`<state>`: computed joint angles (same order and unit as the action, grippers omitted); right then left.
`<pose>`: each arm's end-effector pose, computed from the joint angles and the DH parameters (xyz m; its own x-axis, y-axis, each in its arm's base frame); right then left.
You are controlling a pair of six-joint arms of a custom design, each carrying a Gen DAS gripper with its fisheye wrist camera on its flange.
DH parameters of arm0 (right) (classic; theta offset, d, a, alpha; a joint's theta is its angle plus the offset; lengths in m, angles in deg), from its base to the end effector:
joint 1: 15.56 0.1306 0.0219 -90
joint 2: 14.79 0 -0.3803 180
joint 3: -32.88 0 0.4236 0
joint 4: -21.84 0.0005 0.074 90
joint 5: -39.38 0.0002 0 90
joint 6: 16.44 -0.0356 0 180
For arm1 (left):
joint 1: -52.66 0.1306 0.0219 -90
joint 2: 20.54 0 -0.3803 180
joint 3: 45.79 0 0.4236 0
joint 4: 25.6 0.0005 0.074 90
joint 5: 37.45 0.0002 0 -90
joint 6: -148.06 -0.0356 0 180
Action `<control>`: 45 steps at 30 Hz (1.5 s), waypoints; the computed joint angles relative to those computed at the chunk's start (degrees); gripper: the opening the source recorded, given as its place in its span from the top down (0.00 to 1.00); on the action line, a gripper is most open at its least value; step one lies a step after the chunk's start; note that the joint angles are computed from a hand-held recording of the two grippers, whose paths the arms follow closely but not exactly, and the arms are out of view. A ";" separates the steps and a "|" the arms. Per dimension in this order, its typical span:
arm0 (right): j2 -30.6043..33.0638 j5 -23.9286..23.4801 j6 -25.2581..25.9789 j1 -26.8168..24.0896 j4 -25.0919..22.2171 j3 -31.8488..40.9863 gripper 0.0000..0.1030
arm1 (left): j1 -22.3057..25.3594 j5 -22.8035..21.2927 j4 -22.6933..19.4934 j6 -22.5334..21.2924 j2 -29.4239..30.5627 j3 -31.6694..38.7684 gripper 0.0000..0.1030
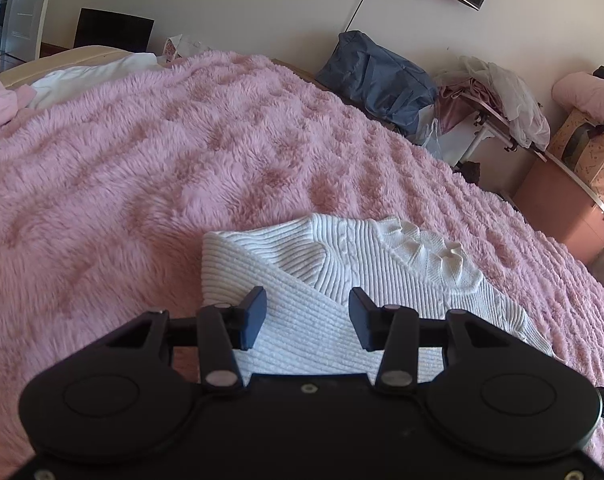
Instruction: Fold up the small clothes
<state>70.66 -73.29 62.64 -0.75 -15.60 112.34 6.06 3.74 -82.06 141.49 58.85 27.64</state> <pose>0.4708 0.1382 0.3919 -0.7485 -0.0171 -0.6629 -0.3714 0.8390 0.3977 0.3064 -0.2857 0.3739 -0.3072 -0.6273 -0.7156 -0.5777 0.7205 -0.3836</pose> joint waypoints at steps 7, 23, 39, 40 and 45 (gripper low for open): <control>0.60 4.42 -0.91 1.22 0.07 -0.24 0.92 | 1.54 3.92 0.92 -3.20 0.93 -0.28 0.54; -6.64 7.92 4.93 3.05 7.62 -5.84 0.51 | -3.76 0.56 0.60 -2.94 -0.65 -0.18 0.52; -4.62 7.34 10.39 7.81 0.64 -4.51 0.52 | -3.08 5.00 1.07 -2.52 -2.34 -2.98 0.50; -5.61 6.69 10.00 7.59 0.14 -4.50 0.52 | -4.16 4.22 -0.81 -0.84 -3.06 -2.36 0.50; -14.07 0.87 10.93 5.79 -5.35 -6.65 0.50 | -13.50 -0.01 -10.55 4.75 -7.06 0.20 0.49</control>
